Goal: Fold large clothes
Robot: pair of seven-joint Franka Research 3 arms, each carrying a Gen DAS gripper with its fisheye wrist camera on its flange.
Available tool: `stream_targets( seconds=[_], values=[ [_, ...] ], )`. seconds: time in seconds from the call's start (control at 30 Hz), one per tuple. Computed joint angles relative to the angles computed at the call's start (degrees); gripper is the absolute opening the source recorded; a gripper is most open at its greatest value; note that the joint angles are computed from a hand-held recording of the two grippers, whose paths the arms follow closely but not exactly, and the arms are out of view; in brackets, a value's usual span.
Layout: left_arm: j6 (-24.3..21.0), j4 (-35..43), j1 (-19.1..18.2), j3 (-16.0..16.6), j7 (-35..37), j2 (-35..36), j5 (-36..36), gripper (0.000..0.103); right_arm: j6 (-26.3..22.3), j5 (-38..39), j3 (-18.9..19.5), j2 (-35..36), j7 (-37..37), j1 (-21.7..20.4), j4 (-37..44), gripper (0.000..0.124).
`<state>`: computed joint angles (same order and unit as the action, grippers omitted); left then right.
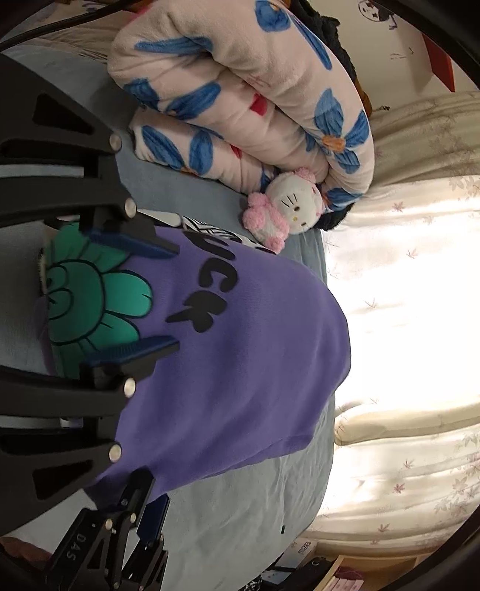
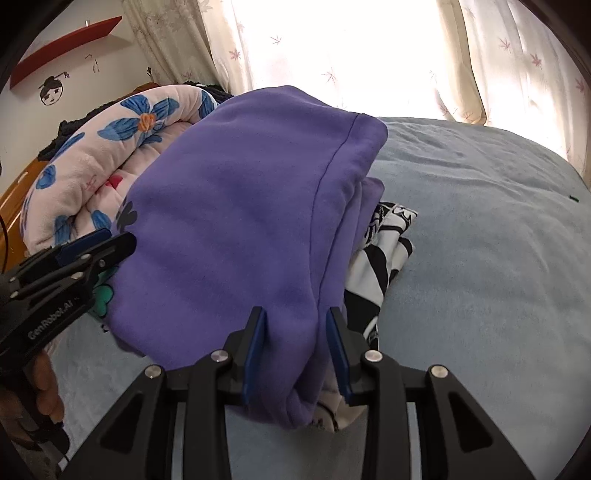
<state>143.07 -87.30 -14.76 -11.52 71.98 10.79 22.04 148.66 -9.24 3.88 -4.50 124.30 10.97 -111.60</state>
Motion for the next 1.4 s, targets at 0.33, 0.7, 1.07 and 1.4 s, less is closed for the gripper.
stream_targets(
  seconds=[0.33,0.7,1.07,1.4],
  values=[
    [-4.8,-8.7,1.1,-1.5,4.6,-13.6,-9.1,0.073,-8.6,3.4,2.4,-15.3,-1.8,-1.2,-5.4,0.035],
    [-13.9,-11.9,-0.9,-3.3,5.3,-29.5,-10.4,0.089,-29.2,-0.5,8.8,-33.8,-1.1,-7.3,-3.1,0.059],
    [-25.0,-16.5,-6.2,-4.5,4.1,-41.8,-15.7,0.091,-48.0,1.2,12.2,-48.5,-4.4,-7.6,-4.6,0.063],
    [-24.4,-34.3,-13.3,-6.6,-4.9,-59.8,-21.3,0.091,-52.9,5.6,17.6,-65.7,-2.5,-7.7,-13.3,0.074]
  ],
)
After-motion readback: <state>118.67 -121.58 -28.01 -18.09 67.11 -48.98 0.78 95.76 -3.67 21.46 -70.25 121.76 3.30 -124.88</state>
